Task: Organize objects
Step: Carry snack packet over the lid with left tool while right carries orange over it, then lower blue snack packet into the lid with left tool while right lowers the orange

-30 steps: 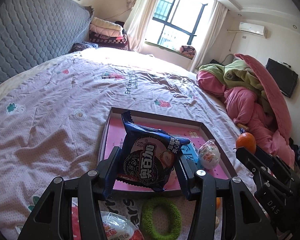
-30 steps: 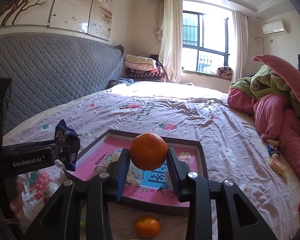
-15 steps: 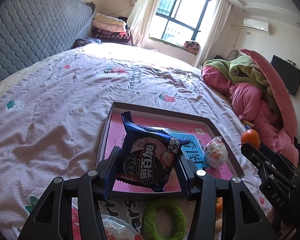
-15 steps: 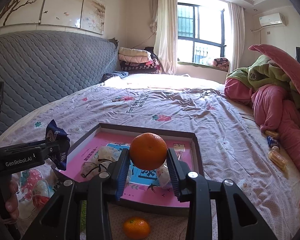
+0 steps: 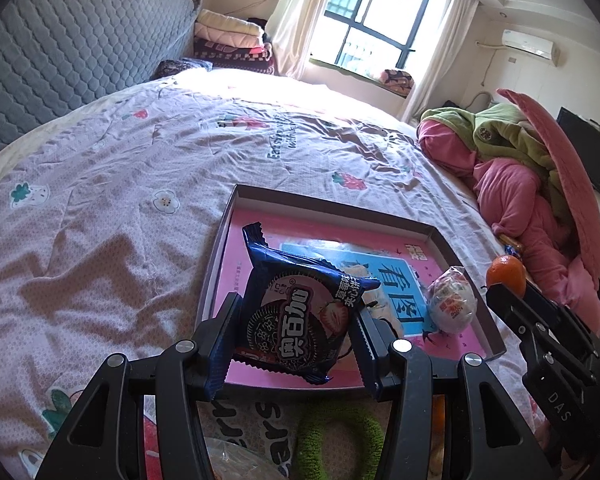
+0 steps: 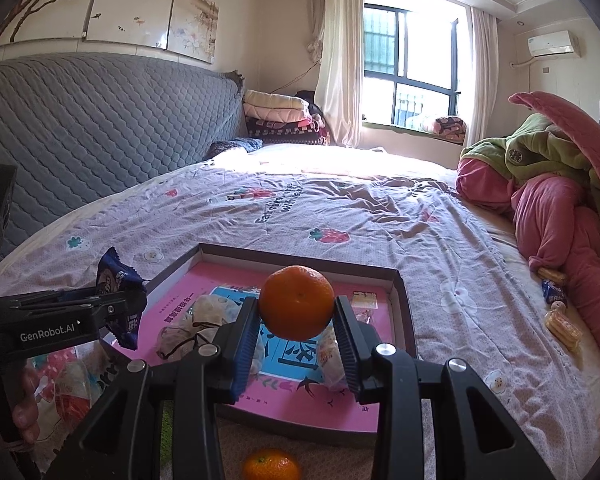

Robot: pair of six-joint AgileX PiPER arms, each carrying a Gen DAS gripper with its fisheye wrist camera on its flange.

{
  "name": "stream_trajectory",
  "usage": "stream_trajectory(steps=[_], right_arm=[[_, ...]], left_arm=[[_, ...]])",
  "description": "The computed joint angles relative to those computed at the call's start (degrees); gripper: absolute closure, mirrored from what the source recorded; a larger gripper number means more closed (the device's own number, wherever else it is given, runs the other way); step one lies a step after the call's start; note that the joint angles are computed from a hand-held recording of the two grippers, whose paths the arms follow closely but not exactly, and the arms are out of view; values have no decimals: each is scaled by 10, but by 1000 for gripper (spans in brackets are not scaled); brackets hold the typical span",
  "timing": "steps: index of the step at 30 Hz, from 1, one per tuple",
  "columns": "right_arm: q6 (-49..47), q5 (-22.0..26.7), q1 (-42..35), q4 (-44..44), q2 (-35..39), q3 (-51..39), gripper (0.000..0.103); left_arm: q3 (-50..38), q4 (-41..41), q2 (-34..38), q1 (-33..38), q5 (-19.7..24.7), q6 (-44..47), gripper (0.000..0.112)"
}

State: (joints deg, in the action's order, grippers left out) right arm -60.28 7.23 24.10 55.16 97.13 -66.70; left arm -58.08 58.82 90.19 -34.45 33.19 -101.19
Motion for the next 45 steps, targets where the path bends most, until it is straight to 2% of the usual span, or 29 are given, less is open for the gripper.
stream_trajectory(steps=[11,16,21,38,45], right_arm=[[21,29,2,-23,13,2,65],[89,42,4,-99,26,-7,65],[115,47,6,-127,32,-10,65],[183,62,11,-199,56,-26,65],[256,75,15,-267,73,-42,65]], left_arm=[[-18,-67,25,14,-8,53,59],[-19,-89,29,18,-9,72,59],[-26,-119,40,24,-15,98,59],[-45,-150,65,31,-15,130,59],[-53,-149,75,27,-6,140,59]])
